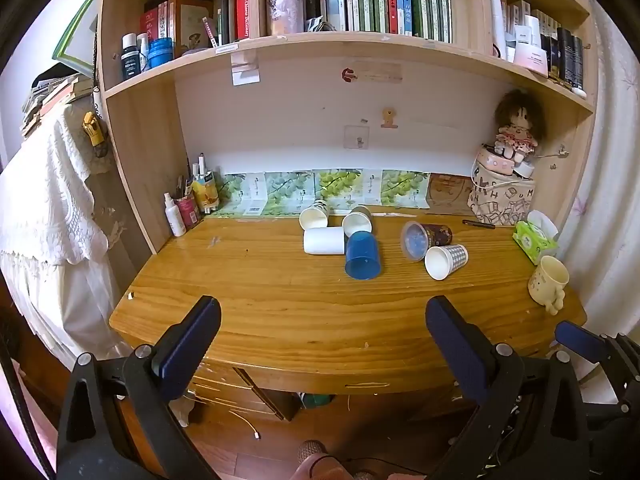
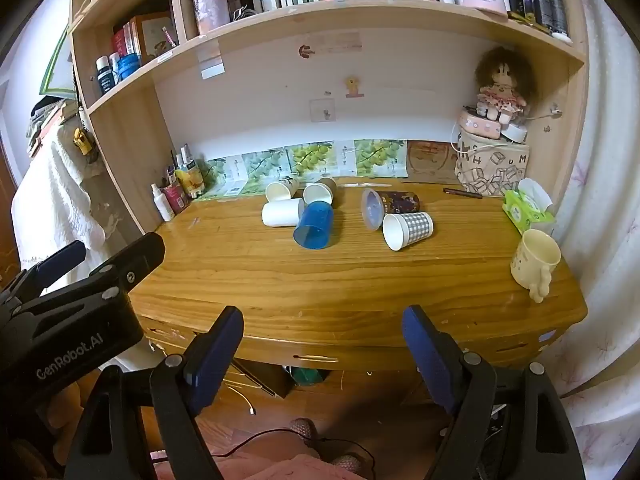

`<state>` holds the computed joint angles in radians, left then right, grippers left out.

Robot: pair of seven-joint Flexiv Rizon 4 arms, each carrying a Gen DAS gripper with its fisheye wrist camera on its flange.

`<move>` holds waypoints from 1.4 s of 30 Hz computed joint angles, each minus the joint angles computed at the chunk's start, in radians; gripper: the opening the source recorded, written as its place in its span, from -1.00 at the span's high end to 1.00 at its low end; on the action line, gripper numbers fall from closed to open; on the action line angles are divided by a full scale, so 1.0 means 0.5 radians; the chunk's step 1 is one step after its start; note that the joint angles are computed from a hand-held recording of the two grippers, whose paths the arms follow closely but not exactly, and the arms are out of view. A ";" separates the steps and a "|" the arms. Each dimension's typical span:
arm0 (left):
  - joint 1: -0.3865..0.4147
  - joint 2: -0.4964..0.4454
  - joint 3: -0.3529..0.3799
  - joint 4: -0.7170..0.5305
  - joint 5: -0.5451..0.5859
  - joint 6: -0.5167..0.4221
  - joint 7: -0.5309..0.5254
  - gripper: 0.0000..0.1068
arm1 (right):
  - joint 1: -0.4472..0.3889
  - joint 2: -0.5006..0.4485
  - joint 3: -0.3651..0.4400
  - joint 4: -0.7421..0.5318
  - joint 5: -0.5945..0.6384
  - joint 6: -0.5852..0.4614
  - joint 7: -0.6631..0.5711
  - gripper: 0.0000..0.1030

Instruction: Flip cup upright

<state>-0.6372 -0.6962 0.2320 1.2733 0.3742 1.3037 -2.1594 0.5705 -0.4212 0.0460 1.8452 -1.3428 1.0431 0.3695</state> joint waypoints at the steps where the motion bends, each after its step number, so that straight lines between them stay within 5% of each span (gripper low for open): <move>1: 0.003 0.000 -0.004 0.001 -0.001 0.002 0.002 -0.92 | 0.001 0.000 0.000 0.000 0.000 -0.004 -0.002 -0.60; 42: 0.011 0.044 -0.045 0.045 0.043 -0.133 -0.034 -0.92 | -0.003 0.002 0.014 0.033 0.051 0.061 0.004 -0.60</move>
<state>-0.6316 -0.6743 0.2096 1.2956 0.3956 1.2372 -2.1763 0.5690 -0.4203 0.0529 1.8616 -1.3170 1.0737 0.3716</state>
